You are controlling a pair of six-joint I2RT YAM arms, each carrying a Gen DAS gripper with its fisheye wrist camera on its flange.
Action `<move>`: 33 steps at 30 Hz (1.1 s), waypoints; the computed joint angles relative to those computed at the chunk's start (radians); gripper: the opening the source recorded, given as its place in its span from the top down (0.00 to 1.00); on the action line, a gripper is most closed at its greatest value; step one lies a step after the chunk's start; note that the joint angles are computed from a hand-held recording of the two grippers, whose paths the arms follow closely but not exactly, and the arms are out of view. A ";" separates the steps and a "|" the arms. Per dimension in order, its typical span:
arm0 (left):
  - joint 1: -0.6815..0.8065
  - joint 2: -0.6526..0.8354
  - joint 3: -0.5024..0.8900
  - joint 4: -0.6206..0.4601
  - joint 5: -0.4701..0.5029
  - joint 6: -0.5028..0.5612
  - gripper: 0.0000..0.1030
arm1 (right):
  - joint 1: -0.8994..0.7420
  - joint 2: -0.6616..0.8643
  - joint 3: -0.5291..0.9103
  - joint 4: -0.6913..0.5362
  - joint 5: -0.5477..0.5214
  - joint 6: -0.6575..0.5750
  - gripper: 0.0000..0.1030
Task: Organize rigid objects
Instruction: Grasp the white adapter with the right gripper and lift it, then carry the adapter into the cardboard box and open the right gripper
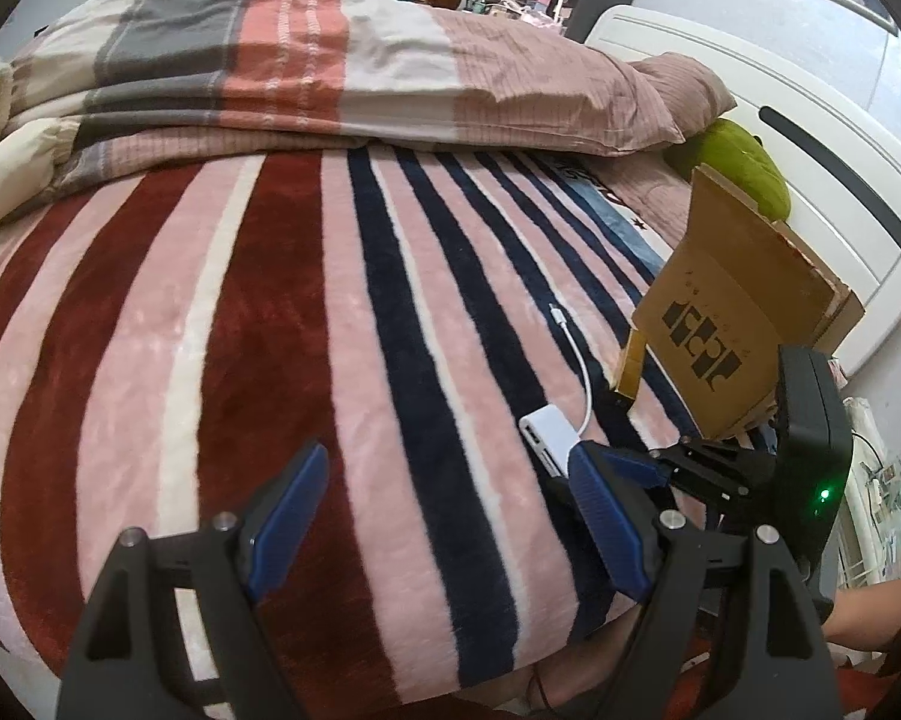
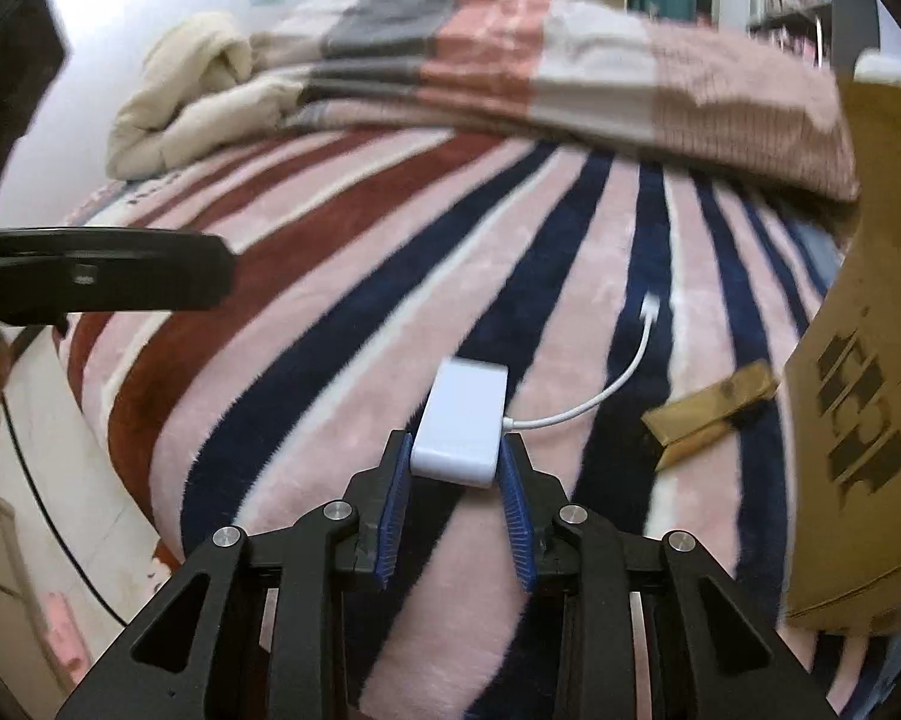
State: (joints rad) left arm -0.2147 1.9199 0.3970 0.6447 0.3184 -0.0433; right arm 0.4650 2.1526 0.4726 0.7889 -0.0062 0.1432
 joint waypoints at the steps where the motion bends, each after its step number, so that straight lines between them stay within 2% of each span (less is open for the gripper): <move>1: -0.001 0.002 0.003 -0.004 -0.005 -0.002 0.23 | 0.002 0.008 -0.002 0.013 0.008 -0.001 0.69; 4: -0.007 0.005 0.011 -0.018 -0.015 -0.002 0.23 | 0.018 0.024 0.009 0.023 0.032 -0.006 0.56; 6: -0.008 0.002 0.013 -0.021 -0.010 -0.005 0.23 | 0.011 0.032 0.021 0.017 0.025 0.015 0.56; 7: -0.008 0.000 0.014 -0.025 -0.005 -0.006 0.23 | 0.007 0.035 0.022 0.022 0.023 0.027 0.58; 8: -0.006 0.000 0.018 -0.032 0.000 -0.004 0.23 | 0.006 0.036 0.019 0.030 0.027 0.030 0.64; 9: -0.006 0.000 0.021 -0.039 0.001 -0.003 0.23 | 0.011 0.033 0.018 0.027 0.037 0.027 0.78; 14: -0.012 -0.017 0.044 -0.084 0.031 -0.011 0.23 | 0.005 -0.023 -0.016 0.047 -0.007 -0.037 0.78; 19: -0.042 -0.114 0.056 -0.126 0.087 -0.030 0.23 | 0.009 -0.229 -0.059 -0.038 -0.092 -0.136 0.78; 20: -0.054 -0.149 0.066 -0.152 0.100 -0.033 0.25 | 0.007 -0.293 -0.072 -0.067 -0.113 -0.166 0.78; 21: -0.061 -0.170 0.073 -0.169 0.112 -0.034 0.32 | 0.004 -0.351 -0.081 -0.098 -0.129 -0.192 0.78; 22: -0.071 -0.192 0.087 -0.195 0.123 -0.035 0.44 | -0.006 -0.411 -0.090 -0.130 -0.155 -0.210 0.78; 25: -0.117 -0.261 0.133 -0.266 0.125 -0.049 0.64 | -0.055 -0.555 -0.096 -0.244 -0.219 -0.248 0.78; 27: -0.163 -0.302 0.169 -0.314 0.080 -0.056 0.68 | -0.110 -0.634 -0.100 -0.303 -0.264 -0.273 0.78; 33: -0.325 -0.294 0.355 -0.445 -0.015 -0.075 0.69 | -0.346 -0.828 -0.097 -0.487 -0.436 -0.369 0.78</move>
State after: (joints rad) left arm -0.5398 1.6261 0.7521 0.1998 0.3034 -0.1178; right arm 0.1191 1.3242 0.3761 0.3021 -0.4421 -0.2258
